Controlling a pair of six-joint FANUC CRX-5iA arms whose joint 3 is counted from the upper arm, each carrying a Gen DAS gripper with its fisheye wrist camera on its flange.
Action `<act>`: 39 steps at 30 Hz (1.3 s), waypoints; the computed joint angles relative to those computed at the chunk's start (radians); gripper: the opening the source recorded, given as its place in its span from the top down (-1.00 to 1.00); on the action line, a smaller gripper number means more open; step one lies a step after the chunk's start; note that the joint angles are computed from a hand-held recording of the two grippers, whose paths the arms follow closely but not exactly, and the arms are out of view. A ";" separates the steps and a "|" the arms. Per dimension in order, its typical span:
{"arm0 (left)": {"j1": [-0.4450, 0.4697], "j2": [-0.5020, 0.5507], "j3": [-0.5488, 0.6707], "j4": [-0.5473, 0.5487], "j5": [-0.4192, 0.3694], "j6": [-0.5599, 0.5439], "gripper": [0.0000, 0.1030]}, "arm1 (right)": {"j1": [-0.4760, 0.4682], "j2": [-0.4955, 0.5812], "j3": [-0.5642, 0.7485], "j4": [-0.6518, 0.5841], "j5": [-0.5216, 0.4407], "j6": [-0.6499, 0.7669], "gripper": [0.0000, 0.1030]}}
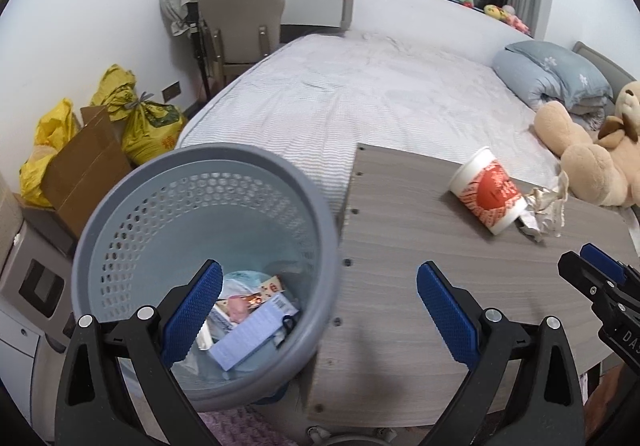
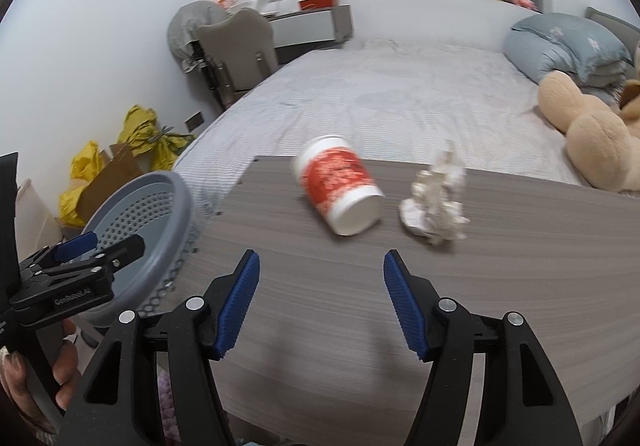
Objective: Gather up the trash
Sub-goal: 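Withdraw both tools from the basket back toward the table, then grasp the crumpled white paper with the right tool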
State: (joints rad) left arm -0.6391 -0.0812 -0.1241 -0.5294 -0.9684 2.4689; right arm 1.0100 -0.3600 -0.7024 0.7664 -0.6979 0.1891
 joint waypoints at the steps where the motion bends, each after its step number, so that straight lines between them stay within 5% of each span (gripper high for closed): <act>1: -0.007 0.011 0.010 0.002 0.003 -0.003 -0.86 | -0.011 -0.014 -0.012 0.001 -0.008 -0.008 -0.21; 18: -0.088 0.234 0.237 -0.020 -0.034 -0.026 -0.86 | -0.212 -0.029 -0.032 -0.103 0.059 0.153 -0.23; 28: -0.093 0.292 0.312 -0.025 -0.077 -0.030 -0.87 | -0.307 0.089 0.075 -0.302 0.155 0.391 -0.26; 39: -0.083 0.316 0.335 -0.018 -0.095 -0.039 -0.87 | -0.339 0.224 0.176 -0.394 0.147 0.500 -0.26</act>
